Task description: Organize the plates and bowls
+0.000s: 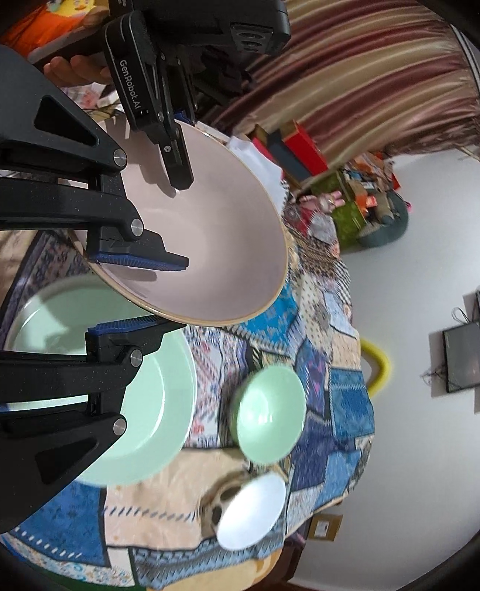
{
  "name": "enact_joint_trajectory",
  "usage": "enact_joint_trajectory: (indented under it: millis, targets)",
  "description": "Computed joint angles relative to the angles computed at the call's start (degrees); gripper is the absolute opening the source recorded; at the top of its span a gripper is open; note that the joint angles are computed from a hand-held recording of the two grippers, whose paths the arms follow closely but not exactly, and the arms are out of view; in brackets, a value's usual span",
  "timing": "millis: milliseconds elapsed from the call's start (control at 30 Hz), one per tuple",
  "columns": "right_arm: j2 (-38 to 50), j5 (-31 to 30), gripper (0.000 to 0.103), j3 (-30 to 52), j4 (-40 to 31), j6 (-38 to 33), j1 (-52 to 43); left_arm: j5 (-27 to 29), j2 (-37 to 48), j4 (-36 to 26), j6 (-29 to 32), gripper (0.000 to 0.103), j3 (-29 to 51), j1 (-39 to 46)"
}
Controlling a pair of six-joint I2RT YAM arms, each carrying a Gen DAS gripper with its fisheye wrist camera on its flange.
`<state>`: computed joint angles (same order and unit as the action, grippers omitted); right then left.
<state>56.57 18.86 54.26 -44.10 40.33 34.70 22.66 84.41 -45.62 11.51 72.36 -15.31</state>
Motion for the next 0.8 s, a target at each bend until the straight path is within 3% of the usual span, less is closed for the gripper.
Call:
enact_joint_trajectory:
  millis: [367, 800]
  targets:
    - [10.6, -5.3, 0.022, 1.3, 5.3, -1.4, -0.4, 1.1, 6.0, 1.3, 3.2, 0.028, -1.1, 6.8]
    - [18.6, -8.8, 0.022, 2.4, 8.1, -3.4, -2.5, 1.0, 12.8, 3.8, 3.5, 0.028, -0.5, 8.5]
